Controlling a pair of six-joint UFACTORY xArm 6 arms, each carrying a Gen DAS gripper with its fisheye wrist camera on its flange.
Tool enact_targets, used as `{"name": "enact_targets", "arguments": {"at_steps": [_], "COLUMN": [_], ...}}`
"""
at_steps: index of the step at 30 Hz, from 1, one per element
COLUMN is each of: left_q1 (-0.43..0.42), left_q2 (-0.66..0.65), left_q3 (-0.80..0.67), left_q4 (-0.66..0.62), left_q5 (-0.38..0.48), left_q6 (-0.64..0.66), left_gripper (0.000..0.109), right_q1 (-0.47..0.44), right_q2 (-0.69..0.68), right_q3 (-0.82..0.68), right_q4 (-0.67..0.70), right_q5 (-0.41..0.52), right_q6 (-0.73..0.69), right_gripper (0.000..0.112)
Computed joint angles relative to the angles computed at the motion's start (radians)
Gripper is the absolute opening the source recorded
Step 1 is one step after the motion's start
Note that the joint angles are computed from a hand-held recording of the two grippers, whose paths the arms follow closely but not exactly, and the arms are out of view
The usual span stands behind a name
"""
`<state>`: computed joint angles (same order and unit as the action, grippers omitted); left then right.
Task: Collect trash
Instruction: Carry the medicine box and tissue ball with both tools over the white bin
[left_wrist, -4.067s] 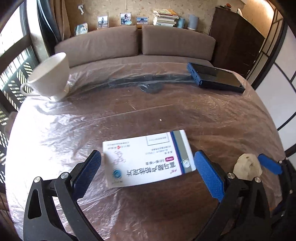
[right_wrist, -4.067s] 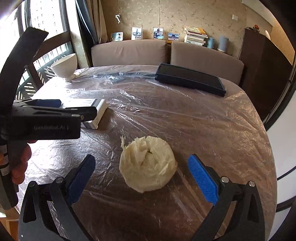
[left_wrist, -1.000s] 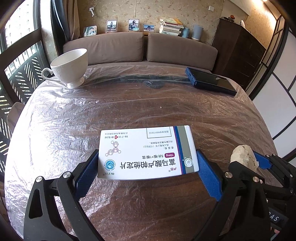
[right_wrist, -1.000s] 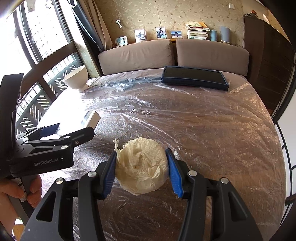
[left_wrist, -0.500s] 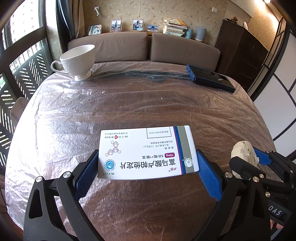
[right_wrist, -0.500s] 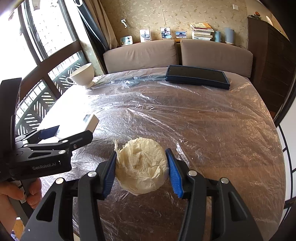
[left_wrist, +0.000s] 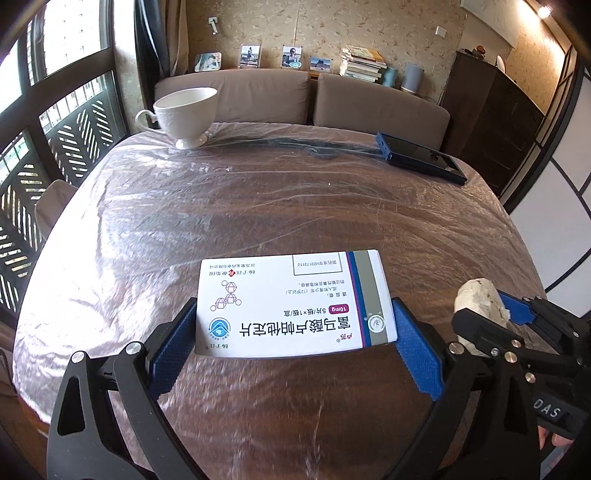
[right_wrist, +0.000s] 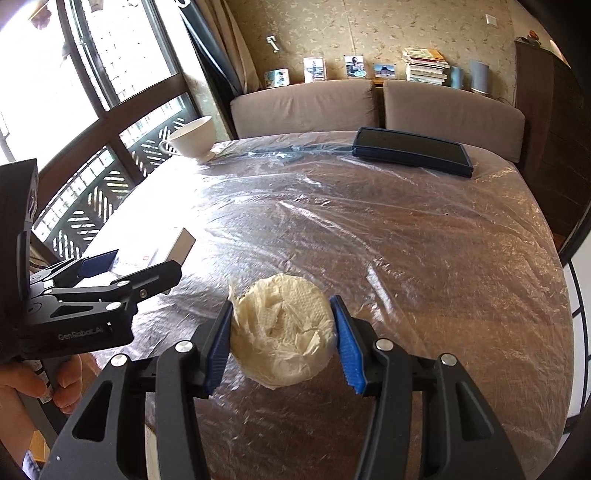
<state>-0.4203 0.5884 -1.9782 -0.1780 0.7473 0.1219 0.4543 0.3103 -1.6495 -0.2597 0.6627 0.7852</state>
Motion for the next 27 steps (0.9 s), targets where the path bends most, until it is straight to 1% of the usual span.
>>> {"name": "enact_targets", "arguments": {"at_steps": [7, 12, 15, 22, 27], "left_q1": [0.003, 0.008, 0.013, 0.039, 0.057], "left_q2": [-0.146, -0.236, -0.293, -0.424, -0.519], "left_q3": [0.205, 0.332, 0.416, 0.582, 0.708], "left_q4": [-0.016, -0.055, -0.092, -0.231, -0.291], "left_q5": [-0.075, -0.11, -0.135, -0.112, -0.096], "left_q6": [0.058, 0.136, 0.199, 0.376, 0.491], "left_gripper": [0.098, 0.098, 0.098, 0.098, 0.098], "right_q1": [0.034, 0.073, 0.104, 0.191, 0.271], "right_q2": [-0.033, -0.071, -0.086, -0.134, -0.136], "right_q3": [0.036, 0.073, 0.08, 0.11, 0.109], "right_q4": [-0.002, -0.03, -0.083, -0.19, -0.245], "right_q5": [-0.01, 0.001, 0.034, 0.109, 0.188], "right_q6": [0.02, 0.081, 0.138, 0.327, 0.451], "right_gripper": [0.05, 0.05, 0.05, 0.05, 0.05]}}
